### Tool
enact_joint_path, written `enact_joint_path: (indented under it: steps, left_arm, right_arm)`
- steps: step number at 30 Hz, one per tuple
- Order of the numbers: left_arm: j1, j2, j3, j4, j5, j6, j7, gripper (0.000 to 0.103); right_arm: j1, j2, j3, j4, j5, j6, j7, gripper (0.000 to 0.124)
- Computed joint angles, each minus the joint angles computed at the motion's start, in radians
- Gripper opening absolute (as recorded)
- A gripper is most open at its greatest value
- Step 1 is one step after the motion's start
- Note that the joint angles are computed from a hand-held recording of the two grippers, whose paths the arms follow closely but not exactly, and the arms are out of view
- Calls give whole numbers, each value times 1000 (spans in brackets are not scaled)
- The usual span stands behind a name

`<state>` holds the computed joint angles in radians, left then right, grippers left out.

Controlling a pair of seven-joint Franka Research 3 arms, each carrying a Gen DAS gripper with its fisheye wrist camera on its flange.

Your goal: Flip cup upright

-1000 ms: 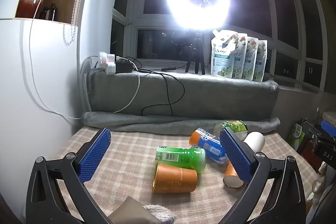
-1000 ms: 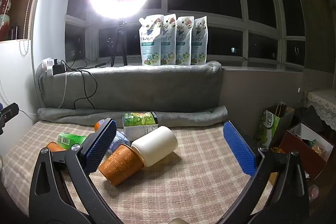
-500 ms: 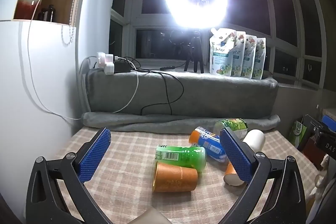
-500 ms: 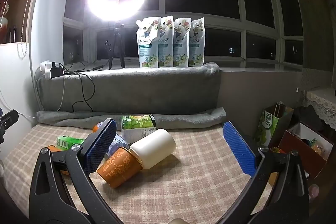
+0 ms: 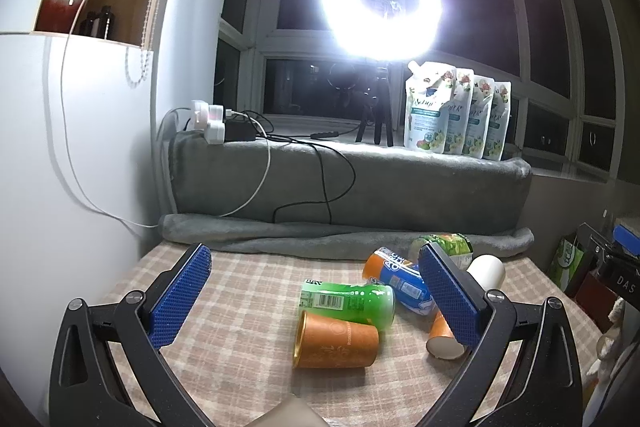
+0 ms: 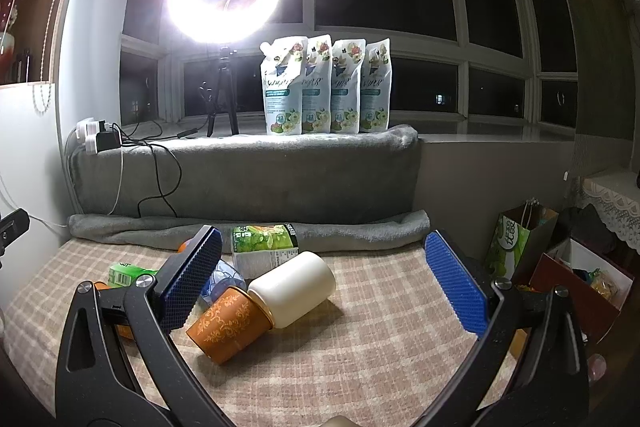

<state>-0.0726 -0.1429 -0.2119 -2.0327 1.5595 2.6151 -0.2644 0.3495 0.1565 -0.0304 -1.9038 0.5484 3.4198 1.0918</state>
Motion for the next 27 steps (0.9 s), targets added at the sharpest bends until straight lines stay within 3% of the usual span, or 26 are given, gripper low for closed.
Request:
enact_joint_path:
  steps: [27]
  left_arm:
    - [3, -6, 0, -6, -3, -2, 5, 103]
  right_arm:
    - [-13, 4, 16, -1, -25, 11, 13, 103]
